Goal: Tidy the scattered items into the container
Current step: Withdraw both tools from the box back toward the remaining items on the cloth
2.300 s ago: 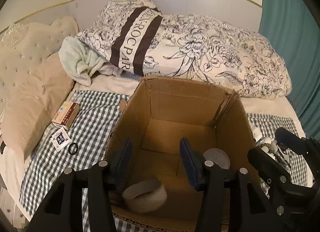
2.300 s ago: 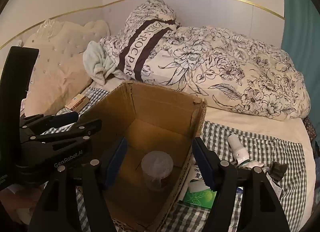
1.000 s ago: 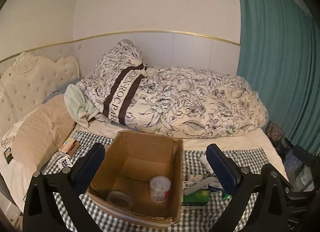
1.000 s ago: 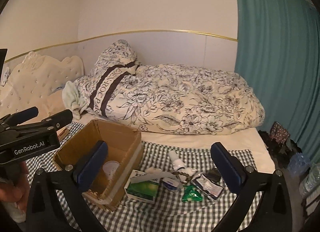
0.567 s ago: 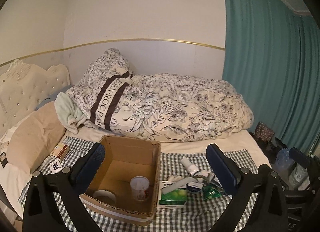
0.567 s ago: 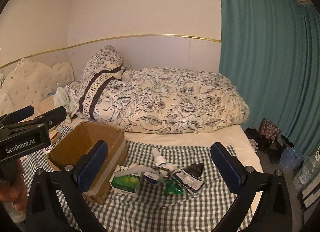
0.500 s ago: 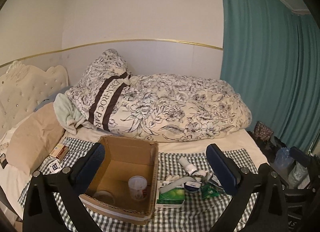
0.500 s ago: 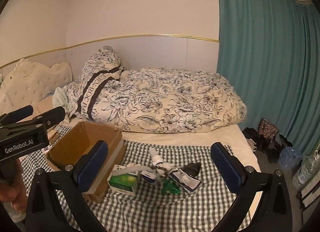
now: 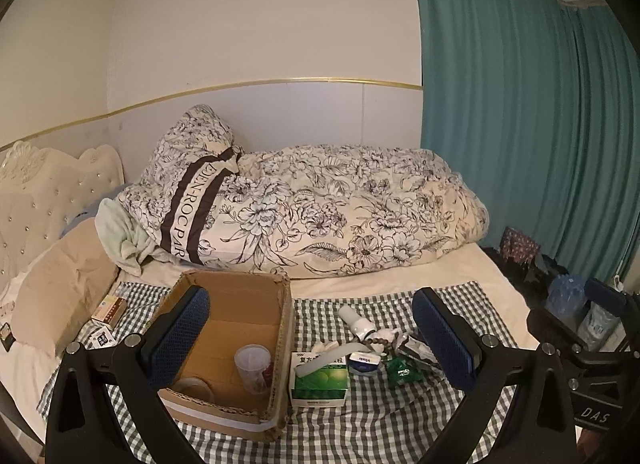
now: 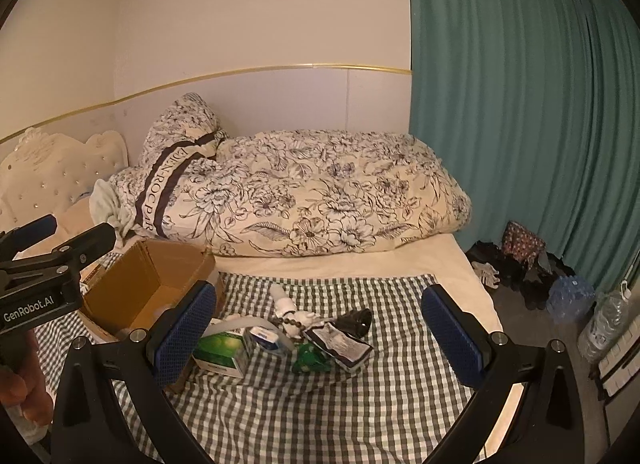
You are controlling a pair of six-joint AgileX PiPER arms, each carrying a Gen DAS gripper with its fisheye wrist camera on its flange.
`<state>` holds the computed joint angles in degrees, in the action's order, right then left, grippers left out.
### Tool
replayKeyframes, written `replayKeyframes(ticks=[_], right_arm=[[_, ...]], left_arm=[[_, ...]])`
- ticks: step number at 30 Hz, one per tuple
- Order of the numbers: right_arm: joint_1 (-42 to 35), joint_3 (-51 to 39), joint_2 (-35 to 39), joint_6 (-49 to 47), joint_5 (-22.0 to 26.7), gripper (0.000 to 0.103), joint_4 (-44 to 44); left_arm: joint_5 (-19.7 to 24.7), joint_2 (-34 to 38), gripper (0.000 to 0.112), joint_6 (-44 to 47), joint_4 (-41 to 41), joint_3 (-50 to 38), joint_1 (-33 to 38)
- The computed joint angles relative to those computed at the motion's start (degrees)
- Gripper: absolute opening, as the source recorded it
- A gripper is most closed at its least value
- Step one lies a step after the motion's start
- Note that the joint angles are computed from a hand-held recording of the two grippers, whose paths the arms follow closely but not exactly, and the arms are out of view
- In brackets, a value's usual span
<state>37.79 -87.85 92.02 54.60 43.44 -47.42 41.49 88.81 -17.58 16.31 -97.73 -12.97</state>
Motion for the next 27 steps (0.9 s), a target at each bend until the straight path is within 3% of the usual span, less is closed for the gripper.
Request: replayKeyframes(ticks=[14,27], right_arm=[[-5.26,2.33,0.42,-4.10,-3.66,0.103,2.42],[-10.41,6.65,4.87,-9.15,-10.18,0.103,7.36]], left_arm=[[-0.95,4.17,0.103,-4.35,5.69,0.20,-3.33],[-2.51,11.53,0.103,-2.50,1.88,0.89,-3.83]])
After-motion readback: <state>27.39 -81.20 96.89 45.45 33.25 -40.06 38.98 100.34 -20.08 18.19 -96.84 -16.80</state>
